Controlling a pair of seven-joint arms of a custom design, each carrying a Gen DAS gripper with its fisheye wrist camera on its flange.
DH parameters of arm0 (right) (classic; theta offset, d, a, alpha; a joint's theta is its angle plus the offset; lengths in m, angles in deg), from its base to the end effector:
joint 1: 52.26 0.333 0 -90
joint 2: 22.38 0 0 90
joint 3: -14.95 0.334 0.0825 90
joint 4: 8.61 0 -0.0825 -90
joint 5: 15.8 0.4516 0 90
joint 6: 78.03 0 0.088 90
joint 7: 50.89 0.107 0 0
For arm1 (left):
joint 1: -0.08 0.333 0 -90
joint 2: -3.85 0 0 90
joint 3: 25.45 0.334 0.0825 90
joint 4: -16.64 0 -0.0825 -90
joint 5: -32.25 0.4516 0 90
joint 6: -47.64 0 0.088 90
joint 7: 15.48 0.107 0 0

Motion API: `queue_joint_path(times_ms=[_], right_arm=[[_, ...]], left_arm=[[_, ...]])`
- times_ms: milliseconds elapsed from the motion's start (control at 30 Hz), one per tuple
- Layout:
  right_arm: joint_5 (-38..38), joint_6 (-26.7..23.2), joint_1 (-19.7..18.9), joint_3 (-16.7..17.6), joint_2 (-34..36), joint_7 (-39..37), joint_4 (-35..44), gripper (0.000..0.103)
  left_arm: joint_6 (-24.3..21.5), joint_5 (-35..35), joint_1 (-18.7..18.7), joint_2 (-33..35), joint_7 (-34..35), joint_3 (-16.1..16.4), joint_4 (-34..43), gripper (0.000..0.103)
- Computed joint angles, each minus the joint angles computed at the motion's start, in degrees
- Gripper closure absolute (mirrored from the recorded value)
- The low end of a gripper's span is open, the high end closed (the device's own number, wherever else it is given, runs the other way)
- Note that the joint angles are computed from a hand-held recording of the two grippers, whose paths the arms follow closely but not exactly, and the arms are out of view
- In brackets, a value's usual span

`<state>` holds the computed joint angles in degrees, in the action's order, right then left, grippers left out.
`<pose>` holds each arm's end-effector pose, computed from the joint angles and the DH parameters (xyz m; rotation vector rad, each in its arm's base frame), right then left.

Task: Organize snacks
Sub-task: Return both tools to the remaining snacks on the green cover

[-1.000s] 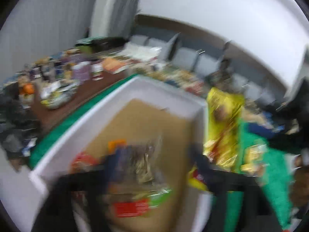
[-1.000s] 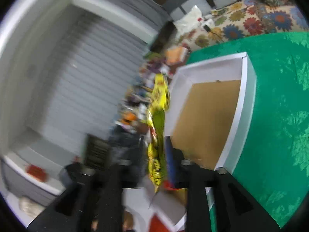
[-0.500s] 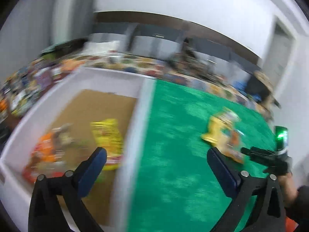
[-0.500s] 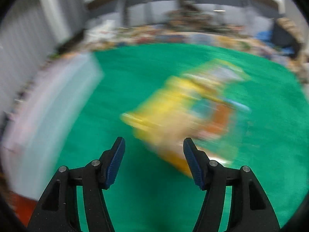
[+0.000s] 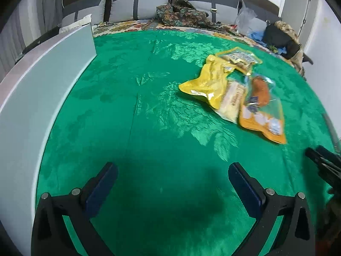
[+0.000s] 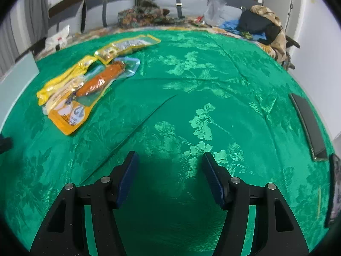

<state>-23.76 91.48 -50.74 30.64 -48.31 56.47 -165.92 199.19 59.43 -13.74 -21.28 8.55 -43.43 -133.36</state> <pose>0.4358 0.1398 0.3942 -1.9577 1.7024 -0.6285 0.4012 -0.2593 0.4101 -2.0792 1.6608 -0.5981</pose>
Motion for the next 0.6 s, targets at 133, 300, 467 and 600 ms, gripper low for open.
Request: queue_joint_path(times_ms=[133,300,467,600], right_arm=[[-1.00,0.09,-1.56,1.79,1.69,3.01,1.15,0.026],[-2.91,-0.35,-2.15,2.14,1.86,5.38,1.29,0.021],[-4.25,-0.53,-2.33,2.15,2.06,6.92,1.45,0.018],[-4.98,-0.62,-2.21,1.98,2.09,7.57,1.50,0.018]], left_arm=[[0.18,2.90,1.97,2.90,-1.29,-0.49,1.52,0.001],[0.09,7.91,3.21,3.59,-4.59,-1.68,1.32,0.000],[0.69,7.85,2.72,3.79,-4.48,-0.60,1.18,0.000],[0.86,7.99,2.67,3.92,-4.46,-0.35,1.22,0.000]])
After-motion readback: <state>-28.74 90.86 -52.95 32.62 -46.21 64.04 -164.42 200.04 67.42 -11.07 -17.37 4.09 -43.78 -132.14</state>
